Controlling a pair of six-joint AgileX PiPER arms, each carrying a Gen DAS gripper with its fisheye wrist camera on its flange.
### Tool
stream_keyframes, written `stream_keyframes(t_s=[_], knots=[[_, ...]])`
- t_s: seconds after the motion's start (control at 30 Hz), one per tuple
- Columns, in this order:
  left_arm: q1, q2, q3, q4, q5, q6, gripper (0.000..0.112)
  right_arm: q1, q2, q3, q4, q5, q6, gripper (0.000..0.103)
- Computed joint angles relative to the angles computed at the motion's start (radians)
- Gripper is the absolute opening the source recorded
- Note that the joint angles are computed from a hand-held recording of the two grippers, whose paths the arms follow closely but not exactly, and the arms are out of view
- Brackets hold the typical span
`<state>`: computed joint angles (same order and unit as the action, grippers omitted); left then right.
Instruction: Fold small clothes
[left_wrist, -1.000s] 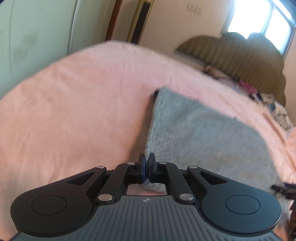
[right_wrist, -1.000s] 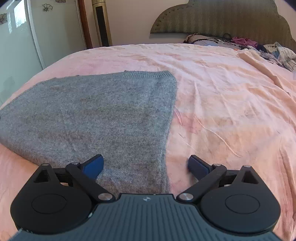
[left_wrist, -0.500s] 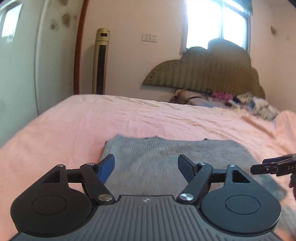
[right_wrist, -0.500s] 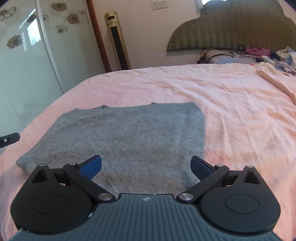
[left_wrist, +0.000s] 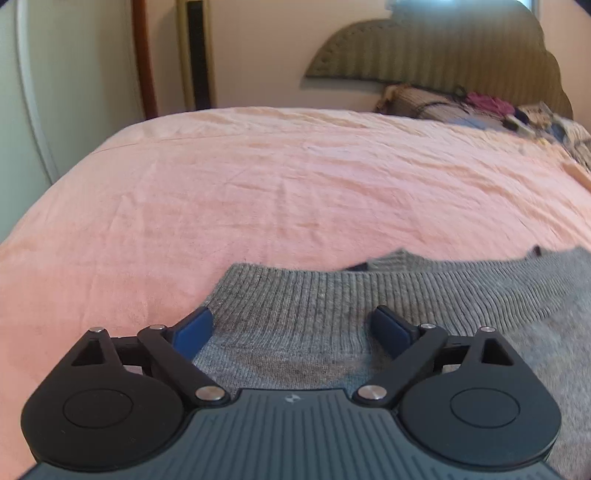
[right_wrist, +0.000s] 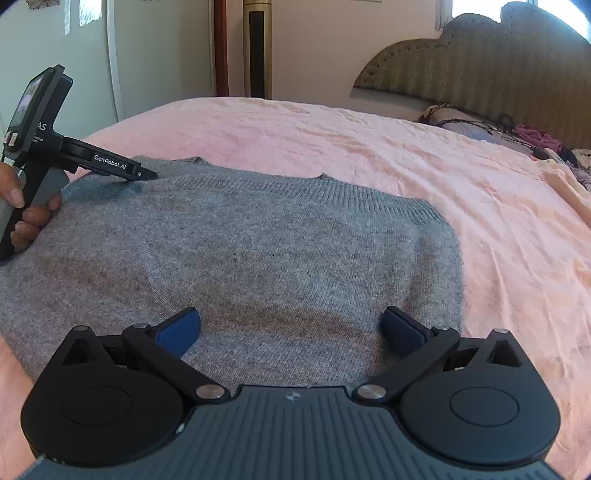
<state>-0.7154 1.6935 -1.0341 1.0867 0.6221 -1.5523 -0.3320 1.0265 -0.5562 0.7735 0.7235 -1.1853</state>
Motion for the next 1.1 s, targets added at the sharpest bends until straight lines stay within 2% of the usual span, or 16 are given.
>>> stream_keyframes(t_s=[0.07,0.13,0.2,0.27,0.33,0.37,0.47,0.53,0.63,0.67,0.73,0.8,0.9,0.97,1.0,1.1], knots=[[-0.025,0.005,0.001,0.026,0.034,-0.038,0.095,0.000,0.034,-0.113,-0.034,0.084,0.099,0.101],[-0.025,0.006,-0.004,0.021,0.037,-0.034,0.095,-0.015,0.080,-0.180,0.080,0.103,0.056,0.103],[-0.015,0.011,-0.016,0.013,0.037,-0.012,0.095,0.065,0.189,-0.233,0.102,-0.003,0.073,0.103],[-0.018,0.018,-0.023,0.015,0.069,-0.023,0.095,0.157,0.318,-0.272,0.019,-0.145,0.162,0.103],[0.007,0.023,-0.031,-0.011,0.091,-0.046,0.098,0.179,0.405,-0.257,0.065,-0.241,0.099,0.103],[0.050,0.015,-0.027,-0.049,0.059,-0.056,0.103,0.151,0.408,-0.240,0.148,-0.229,0.007,0.103],[0.057,0.035,-0.055,-0.061,0.081,-0.023,0.103,0.071,0.406,-0.190,0.337,-0.180,-0.215,0.103],[0.031,0.036,-0.057,-0.045,0.130,-0.054,0.103,0.096,0.404,-0.195,0.306,-0.206,-0.183,0.103],[-0.086,0.003,-0.027,0.041,0.307,-0.197,0.103,0.116,0.343,-0.186,0.204,-0.231,-0.036,0.103],[-0.130,-0.036,0.008,0.074,0.319,-0.255,0.103,0.091,0.302,-0.170,0.219,-0.206,-0.031,0.102],[-0.196,-0.094,0.046,0.102,0.272,-0.275,0.103,-0.009,0.229,-0.137,0.314,-0.050,-0.128,0.103],[-0.233,-0.066,0.002,0.069,0.249,-0.187,0.103,-0.030,0.205,-0.133,0.318,0.024,-0.133,0.103],[-0.192,0.037,-0.096,-0.071,0.208,0.004,0.103,0.112,0.235,-0.151,0.183,-0.122,0.002,0.103],[-0.137,0.011,-0.044,-0.077,0.125,-0.019,0.103,0.169,0.277,-0.128,0.175,-0.243,-0.039,0.103],[-0.128,0.006,-0.021,-0.037,0.123,-0.030,0.103,0.160,0.275,-0.109,0.221,-0.250,-0.119,0.103],[-0.090,-0.021,0.026,0.001,0.059,-0.049,0.103,0.030,0.283,-0.076,0.397,-0.131,-0.354,0.103]])
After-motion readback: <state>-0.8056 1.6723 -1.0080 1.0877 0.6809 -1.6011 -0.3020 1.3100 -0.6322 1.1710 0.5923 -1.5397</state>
